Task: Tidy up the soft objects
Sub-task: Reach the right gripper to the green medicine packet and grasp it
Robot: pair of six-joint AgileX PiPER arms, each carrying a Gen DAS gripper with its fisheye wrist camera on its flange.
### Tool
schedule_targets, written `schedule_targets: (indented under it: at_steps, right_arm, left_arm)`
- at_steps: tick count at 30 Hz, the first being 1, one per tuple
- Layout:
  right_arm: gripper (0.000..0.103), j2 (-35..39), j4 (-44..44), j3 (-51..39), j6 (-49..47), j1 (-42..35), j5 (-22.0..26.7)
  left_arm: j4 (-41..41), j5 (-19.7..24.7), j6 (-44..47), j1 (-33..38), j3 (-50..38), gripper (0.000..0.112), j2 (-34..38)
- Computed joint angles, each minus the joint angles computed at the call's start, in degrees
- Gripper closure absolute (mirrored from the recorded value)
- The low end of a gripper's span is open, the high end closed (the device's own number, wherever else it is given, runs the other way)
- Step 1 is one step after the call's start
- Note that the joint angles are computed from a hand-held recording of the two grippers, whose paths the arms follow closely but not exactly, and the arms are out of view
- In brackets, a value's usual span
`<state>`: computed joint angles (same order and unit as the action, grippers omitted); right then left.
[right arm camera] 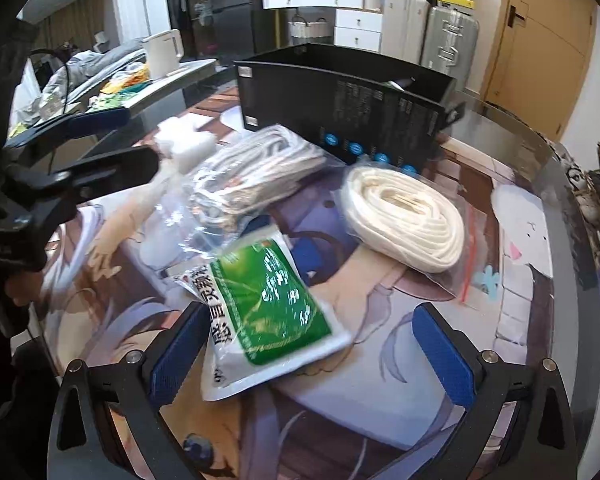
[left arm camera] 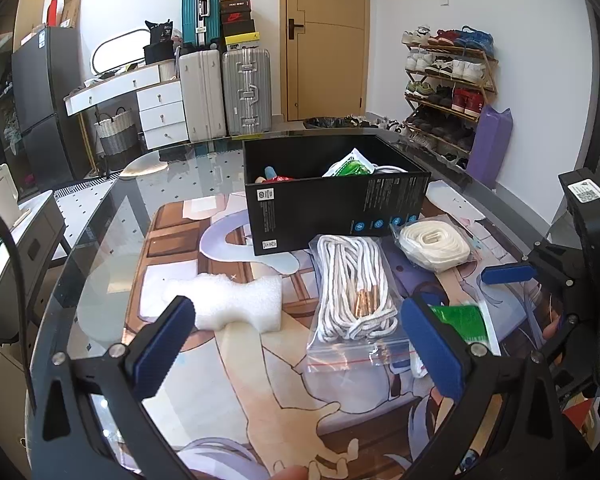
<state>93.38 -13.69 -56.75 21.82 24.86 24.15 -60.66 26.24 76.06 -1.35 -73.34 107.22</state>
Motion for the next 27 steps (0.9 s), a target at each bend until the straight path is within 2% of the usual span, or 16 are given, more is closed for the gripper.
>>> schedule_targets:
  at_steps: [16,20,24,26,27]
  right_arm:
    - [0.002,1.9,3.9,-2.4,-4.7,0.6,-0.4]
    - [0.022,1.0,3.9,-1.5,-5.1,0.8,-1.5]
    - [0.033,0.2,5.2,-1.1,-7.0,0.7,-1.5]
    - [0.042,-0.3,6.1,-0.6,-8.4,0.7,-1.5]
    - [0.043,-0.6,6.8,-0.4,-9.3,0.6,-1.6]
  left_arm:
    - [0.5,0.0,0.1,0.0,0.0,0.009,0.5]
    - [0.6,-0.1,0.0,0.0,0.1,0.009,0.5]
    - [0.5,-0.1,0.0,0.0,0.1,0.009,0.5]
    - [0.6,0.0,0.0,0.0,0.1,0.009,0.5]
    - [0.6,0.0,0.0,0.0,0.1,0.009,0.5]
